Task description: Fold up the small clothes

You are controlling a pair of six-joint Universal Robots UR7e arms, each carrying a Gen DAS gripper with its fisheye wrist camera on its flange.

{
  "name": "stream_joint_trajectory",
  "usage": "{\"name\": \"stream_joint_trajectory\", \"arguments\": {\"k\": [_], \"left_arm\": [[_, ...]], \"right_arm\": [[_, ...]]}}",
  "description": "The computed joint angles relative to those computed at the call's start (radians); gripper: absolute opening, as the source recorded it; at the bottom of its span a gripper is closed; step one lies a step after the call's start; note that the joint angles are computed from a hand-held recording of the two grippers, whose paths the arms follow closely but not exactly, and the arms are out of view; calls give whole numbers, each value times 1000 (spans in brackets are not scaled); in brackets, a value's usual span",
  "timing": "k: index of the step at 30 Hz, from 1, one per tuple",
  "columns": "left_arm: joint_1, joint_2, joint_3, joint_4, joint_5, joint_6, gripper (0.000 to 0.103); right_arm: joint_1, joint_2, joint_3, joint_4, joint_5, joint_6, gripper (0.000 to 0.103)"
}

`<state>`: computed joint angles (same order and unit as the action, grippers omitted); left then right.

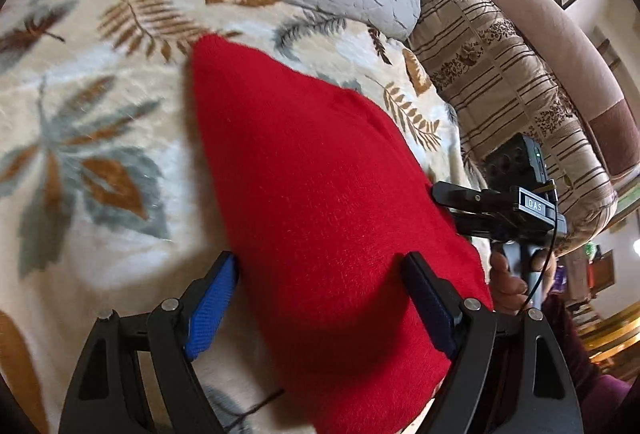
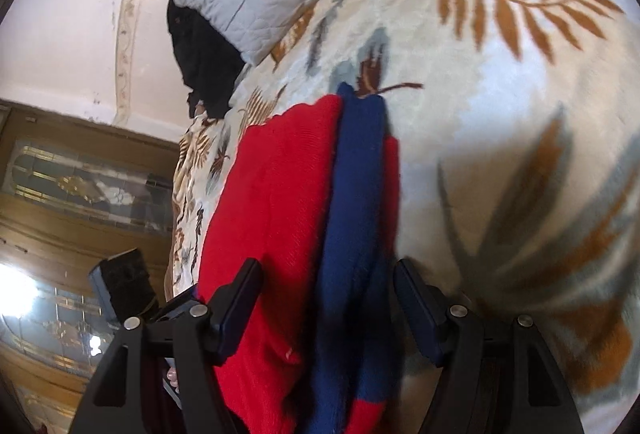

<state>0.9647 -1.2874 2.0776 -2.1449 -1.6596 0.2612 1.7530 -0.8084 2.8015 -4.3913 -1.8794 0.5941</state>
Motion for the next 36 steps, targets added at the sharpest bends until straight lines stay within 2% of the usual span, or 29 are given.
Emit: {"name": "stream_joint_trajectory", "arguments": {"k": [2, 4, 8, 10, 12, 15, 16, 20, 27, 30, 36], "left_arm": [[2, 7, -4, 1, -10, -9, 84], [5, 14, -7, 0, -25, -21, 84], [14, 17, -6, -15, -62, -23, 84], [13, 13, -2, -27, -69, -17, 83], [13, 5, 0, -33, -74, -8, 79], [15, -4, -5, -37, -79, -4, 64], [17, -9, -8, -38, -80, -3, 56], [14, -47, -11, -58, -96, 15, 54], [8, -120, -18, -87, -70, 45, 54], [21, -128, -25, -99, -41, 48, 54], [49, -127, -42, -100, -32, 48, 54]], "right_arm": [[-27, 16, -3, -23, 44, -24, 72], [-33, 17, -20, -7, 56, -47, 72], [-2, 8, -68, 54, 31, -69, 71], [36, -8, -102, 129, -16, -72, 63], [66, -6, -134, 158, -36, -80, 53], [129, -13, -179, 197, -83, -104, 46], [148, -16, -190, 206, -100, -110, 45], [206, -14, -230, 206, -145, -141, 43], [224, 24, -277, 109, -78, -194, 43], [212, 52, -305, 97, -48, -207, 43], [201, 76, -345, 106, -17, -219, 43]]}}
